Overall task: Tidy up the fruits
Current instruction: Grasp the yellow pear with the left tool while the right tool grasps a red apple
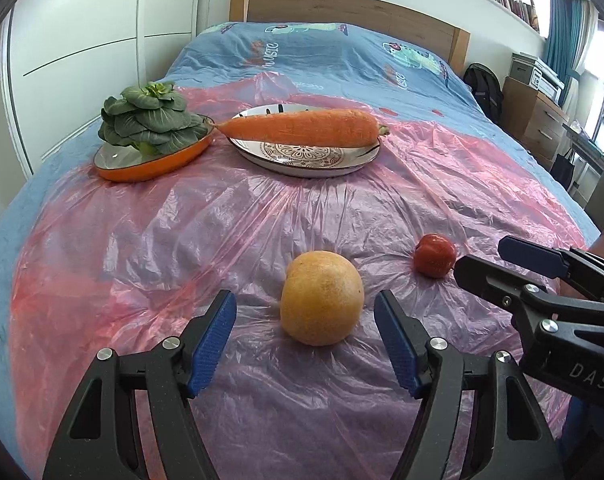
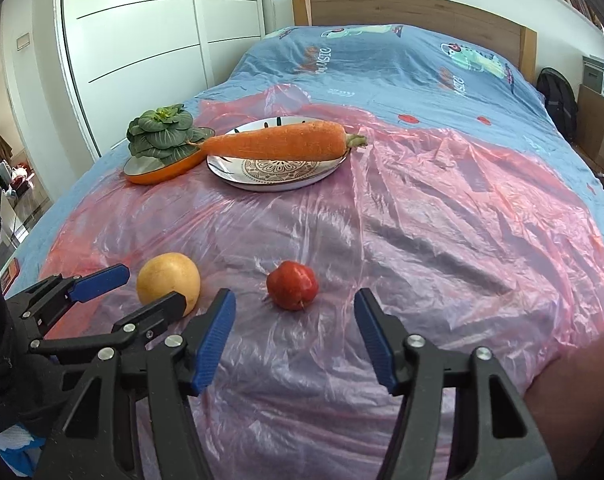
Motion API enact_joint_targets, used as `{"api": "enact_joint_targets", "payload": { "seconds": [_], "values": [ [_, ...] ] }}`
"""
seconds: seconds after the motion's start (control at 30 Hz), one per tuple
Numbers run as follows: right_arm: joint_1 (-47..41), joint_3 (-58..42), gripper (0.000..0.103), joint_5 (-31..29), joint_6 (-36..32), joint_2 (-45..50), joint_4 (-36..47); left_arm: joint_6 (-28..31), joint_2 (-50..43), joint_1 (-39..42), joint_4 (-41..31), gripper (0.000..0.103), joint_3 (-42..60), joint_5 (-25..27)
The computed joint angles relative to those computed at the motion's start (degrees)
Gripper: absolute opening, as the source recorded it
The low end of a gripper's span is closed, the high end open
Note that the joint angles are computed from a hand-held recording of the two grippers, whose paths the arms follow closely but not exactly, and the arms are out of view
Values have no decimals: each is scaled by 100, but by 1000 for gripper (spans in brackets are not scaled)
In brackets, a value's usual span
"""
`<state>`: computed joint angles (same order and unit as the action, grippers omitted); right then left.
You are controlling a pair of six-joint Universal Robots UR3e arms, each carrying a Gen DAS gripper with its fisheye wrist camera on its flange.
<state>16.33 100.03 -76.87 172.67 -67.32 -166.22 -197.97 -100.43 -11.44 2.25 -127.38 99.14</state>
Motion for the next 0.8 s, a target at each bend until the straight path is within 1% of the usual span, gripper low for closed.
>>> {"api": "enact_joint_targets", "payload": {
  "seconds": [0.07,0.1,0.13,0.17,0.2,0.33,0.47,0.53,0.67,0.8],
  "values": [
    [1,-288,103,30,-51,276,56,69,-124,63,126,66,-7,-97],
    [12,-433,100,36,-91,405,101,82,-180,76,108,66,24,-125],
    [26,-572,98,50,-151,525,155,96,-229,108,96,66,39,-196],
    [61,-688,91,19,-203,619,210,95,-292,125,99,66,70,-246],
    [91,-819,87,-16,-261,726,276,103,-322,146,109,66,72,-288],
    [140,-1084,78,-72,-366,992,386,176,-364,190,148,65,79,-426],
    [194,-1152,65,-126,-468,1078,436,268,-436,257,160,58,131,-571],
    [228,-1174,63,-175,-540,1121,463,322,-472,290,182,55,137,-646],
    [284,-1216,61,-267,-575,1180,489,465,-542,298,191,43,208,-747],
    [359,-1334,61,-416,-596,1238,605,538,-570,355,242,40,193,-849]
  ]
}}
